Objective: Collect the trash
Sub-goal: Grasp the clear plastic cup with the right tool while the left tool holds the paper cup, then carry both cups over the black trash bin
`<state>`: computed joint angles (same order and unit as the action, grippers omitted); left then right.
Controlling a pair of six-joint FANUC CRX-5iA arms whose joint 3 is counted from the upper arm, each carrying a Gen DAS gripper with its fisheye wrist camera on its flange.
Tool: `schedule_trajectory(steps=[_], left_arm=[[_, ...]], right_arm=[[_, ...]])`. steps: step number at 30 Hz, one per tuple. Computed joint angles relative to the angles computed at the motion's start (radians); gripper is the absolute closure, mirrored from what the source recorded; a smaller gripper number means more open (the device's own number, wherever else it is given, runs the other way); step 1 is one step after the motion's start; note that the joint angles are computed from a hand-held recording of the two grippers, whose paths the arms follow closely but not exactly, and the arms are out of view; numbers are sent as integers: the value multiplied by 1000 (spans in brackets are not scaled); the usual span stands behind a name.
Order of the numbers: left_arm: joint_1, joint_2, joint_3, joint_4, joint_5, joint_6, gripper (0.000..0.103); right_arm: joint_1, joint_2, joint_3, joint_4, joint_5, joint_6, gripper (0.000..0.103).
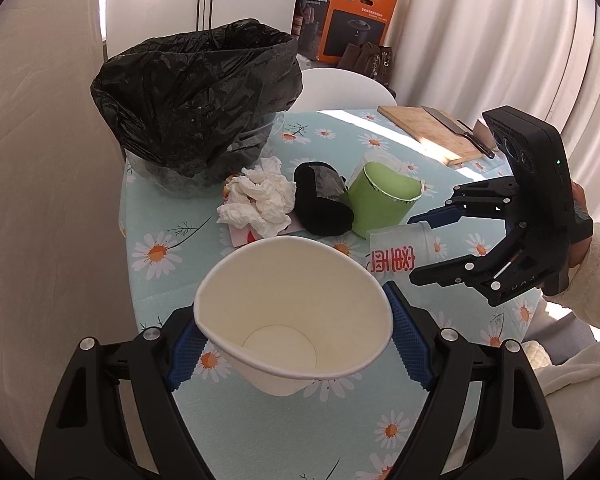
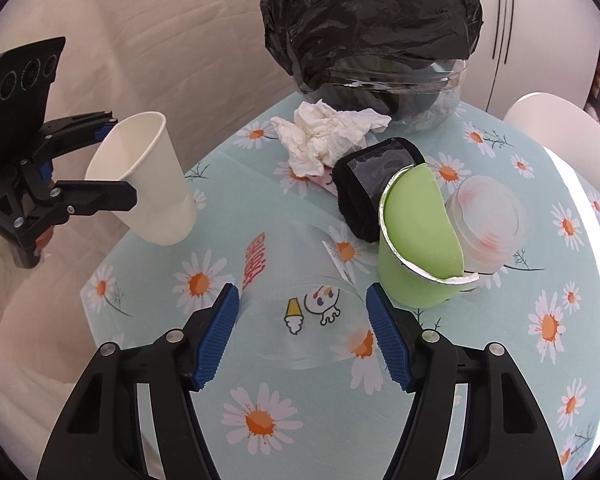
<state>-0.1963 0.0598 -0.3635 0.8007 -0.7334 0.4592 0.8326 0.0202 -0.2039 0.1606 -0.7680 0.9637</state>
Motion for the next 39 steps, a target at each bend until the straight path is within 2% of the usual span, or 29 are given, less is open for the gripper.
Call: schedule_trajectory(steps=[9, 14, 20, 22, 26, 31, 36, 39], left_arm=[[-78, -100, -100, -50, 149, 172, 23], [-124, -165, -145, -124, 235, 325, 23], [-171, -220, -164, -276, 306, 600, 23], [-185, -232, -183, -229, 321, 596, 23], [-202, -226, -152, -291, 323, 689, 23], [-222, -208, -74, -403, 303, 793, 23], [-245, -174, 38, -572, 249, 928, 23], [-250, -156, 70, -584, 248, 943, 23]], right_arm=[[-42, -73, -33, -120, -5, 209, 42], [-72, -114, -38, -196, -31, 355, 42], [-99, -173, -49, -235, -64, 503, 42], [-112, -193, -50, -250, -76, 536, 42], [-144, -244, -53, -293, -87, 595, 42], [-165, -306, -75, -276, -66, 598, 42], [-211, -328, -63, -304, -43, 627, 42], [-247, -319, -28, -341, -44, 670, 42]])
